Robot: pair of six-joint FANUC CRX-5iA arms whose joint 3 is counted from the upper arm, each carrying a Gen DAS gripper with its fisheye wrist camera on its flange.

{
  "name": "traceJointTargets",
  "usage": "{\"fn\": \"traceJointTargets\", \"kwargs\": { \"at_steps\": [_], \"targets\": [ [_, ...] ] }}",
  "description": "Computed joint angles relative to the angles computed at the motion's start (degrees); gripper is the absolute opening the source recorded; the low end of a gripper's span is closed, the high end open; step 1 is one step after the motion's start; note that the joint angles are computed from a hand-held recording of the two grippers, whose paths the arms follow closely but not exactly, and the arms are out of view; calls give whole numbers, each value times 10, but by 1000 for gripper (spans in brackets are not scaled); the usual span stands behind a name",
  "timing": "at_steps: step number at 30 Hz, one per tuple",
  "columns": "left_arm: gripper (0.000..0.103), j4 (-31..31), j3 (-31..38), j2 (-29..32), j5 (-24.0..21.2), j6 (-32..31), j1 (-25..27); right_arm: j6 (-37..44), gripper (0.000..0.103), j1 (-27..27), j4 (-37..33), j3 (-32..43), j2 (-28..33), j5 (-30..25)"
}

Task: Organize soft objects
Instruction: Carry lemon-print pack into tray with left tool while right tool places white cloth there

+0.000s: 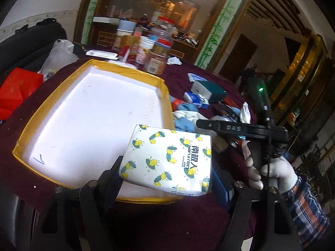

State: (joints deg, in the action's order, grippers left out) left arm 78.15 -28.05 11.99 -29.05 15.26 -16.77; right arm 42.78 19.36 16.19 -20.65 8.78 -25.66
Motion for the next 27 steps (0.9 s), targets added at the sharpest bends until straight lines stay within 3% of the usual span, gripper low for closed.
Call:
{"fn": "traceJointTargets", "kwargs": {
  "at_steps": [2,3,4,6,11,13,16,20,23,27],
  "targets": [
    [79,-3,6,7,-3,3,5,61,27,-7,-67,34,25,-19],
    [79,-6,9,10,-6,7,7,55,18,-7,-56,31,25,-16],
    [79,-11,13,14,-10,11,11,64,16,-8,-68,29,19,-18],
    [79,-28,32,27,-27,29,22,89,16,-15,-110,27,1,-12],
    [79,-70,96,64,-78,86,50,71,16,-10,-95,19,-44,14],
    [79,-81,122,78,-86,102,53,116,16,-15,-145,55,-39,7],
    [79,-114,178,109,-77,144,52,180,16,-27,-226,134,4,-20],
    [79,-170,286,183,-89,234,54,196,16,-40,-280,229,74,-50],
    [79,-207,350,229,-96,292,55,157,16,-37,-252,272,122,-62],
    [80,-308,442,288,-115,402,58,129,17,-38,-237,301,161,-72]
  ]
}}
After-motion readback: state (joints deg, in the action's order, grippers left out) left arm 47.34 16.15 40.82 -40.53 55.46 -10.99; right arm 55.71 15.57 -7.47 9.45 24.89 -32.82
